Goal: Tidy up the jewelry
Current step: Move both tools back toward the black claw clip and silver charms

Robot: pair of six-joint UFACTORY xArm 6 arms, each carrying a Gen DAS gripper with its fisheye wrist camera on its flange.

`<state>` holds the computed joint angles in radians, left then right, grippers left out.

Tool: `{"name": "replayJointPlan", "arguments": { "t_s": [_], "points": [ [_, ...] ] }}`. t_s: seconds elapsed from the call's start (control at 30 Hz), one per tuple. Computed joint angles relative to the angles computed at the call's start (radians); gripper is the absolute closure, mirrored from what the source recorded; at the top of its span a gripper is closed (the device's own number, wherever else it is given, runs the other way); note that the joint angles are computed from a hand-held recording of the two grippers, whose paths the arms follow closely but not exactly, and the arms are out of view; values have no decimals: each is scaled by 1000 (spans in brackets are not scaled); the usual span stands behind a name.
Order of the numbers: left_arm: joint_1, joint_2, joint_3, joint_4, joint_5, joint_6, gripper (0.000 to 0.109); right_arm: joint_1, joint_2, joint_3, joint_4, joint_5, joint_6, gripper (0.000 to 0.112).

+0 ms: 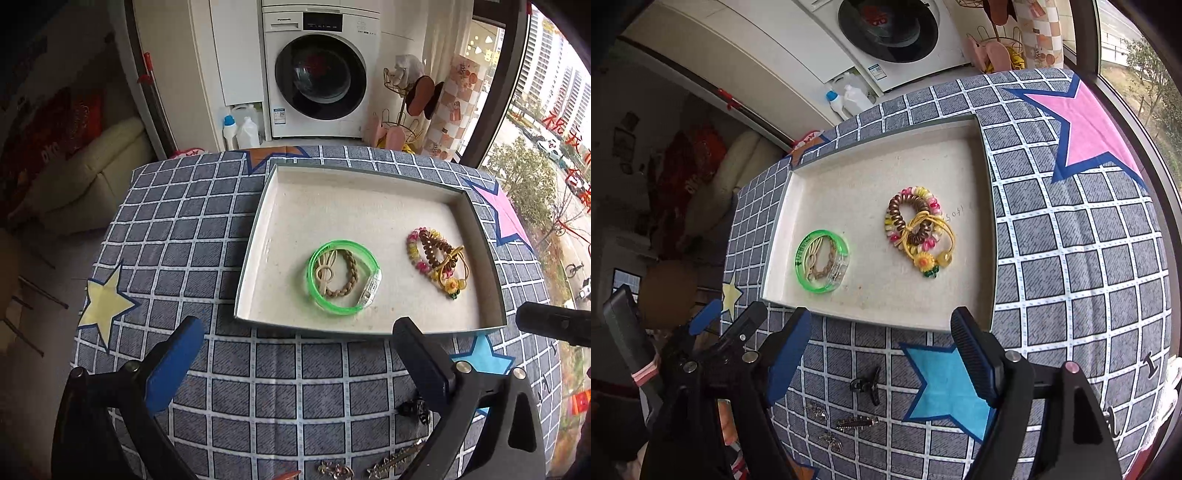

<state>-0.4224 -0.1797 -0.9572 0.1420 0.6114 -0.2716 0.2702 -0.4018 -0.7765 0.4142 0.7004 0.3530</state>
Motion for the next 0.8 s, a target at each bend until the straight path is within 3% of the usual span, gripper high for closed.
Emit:
{"name": "replayJointPlan", "arguments": {
  "t_s": [0.47, 0.8],
  "points": [
    [22, -252, 259, -31, 111, 54, 6, 161, -199, 181, -128, 60, 231, 26],
    [26, -303, 335, -106, 153, 97, 6, 250, -225, 214, -208, 73, 318, 26]
  ]
}}
